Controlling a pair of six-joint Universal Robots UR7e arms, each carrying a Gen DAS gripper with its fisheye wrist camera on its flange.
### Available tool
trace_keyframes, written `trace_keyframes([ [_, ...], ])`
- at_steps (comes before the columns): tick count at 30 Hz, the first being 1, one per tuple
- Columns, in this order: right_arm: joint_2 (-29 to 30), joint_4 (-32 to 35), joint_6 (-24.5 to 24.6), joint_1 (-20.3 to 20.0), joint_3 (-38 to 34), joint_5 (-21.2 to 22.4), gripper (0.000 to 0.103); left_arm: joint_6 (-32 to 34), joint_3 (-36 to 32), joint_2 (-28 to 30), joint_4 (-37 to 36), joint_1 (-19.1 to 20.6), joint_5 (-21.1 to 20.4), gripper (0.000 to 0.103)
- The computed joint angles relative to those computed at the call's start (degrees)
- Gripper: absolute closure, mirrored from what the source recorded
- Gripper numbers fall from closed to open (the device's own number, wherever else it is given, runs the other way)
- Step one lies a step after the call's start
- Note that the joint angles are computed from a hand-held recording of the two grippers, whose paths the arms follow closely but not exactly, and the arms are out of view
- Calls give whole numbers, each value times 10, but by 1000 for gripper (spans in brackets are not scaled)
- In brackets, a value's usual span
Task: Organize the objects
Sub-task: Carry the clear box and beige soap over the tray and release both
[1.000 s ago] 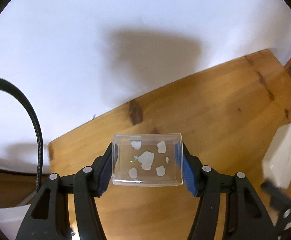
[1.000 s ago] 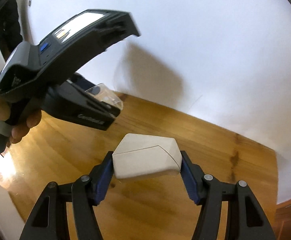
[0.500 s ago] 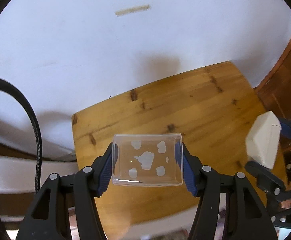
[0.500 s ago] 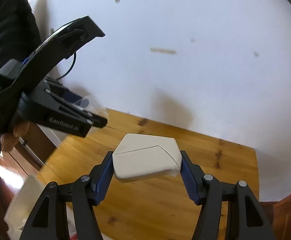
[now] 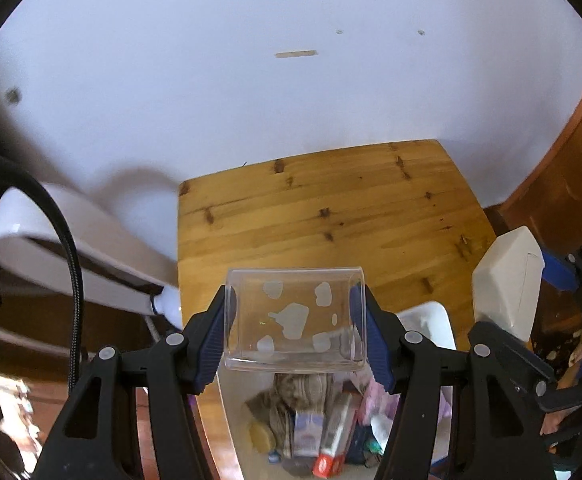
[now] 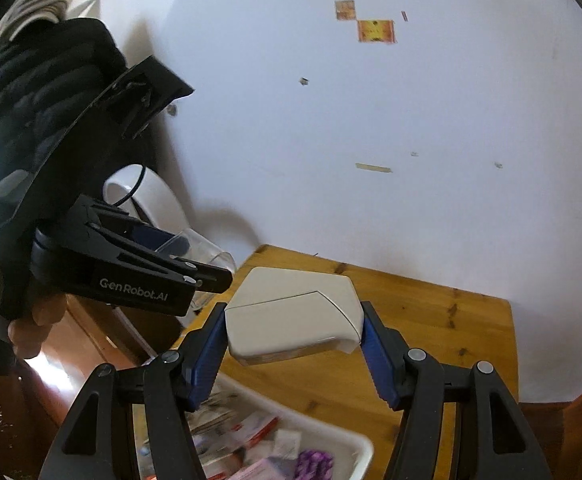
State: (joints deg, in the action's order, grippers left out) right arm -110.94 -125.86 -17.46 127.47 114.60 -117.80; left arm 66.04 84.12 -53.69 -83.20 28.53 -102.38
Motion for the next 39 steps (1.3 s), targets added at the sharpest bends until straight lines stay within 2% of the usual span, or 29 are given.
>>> trace_keyframes([
  [10,-42,103,103,66,4,-27,39,-27,-30,-3,20,58,43,39],
  [12,-51,115,117,64,6,-22,39,-13,-35,-2,23,70,44,39],
  [16,-63,142,152,79,2,-23,39,-34,-48,8,39,89,69,39],
  [24,-81,210,198,109,19,-32,39,-24,0,-6,-13,107,137,39],
  [29,-95,263,238,106,35,-29,39,-5,29,-20,-18,114,171,39],
  [39,-111,336,292,101,50,-52,39,25,54,-37,-15,118,183,39],
])
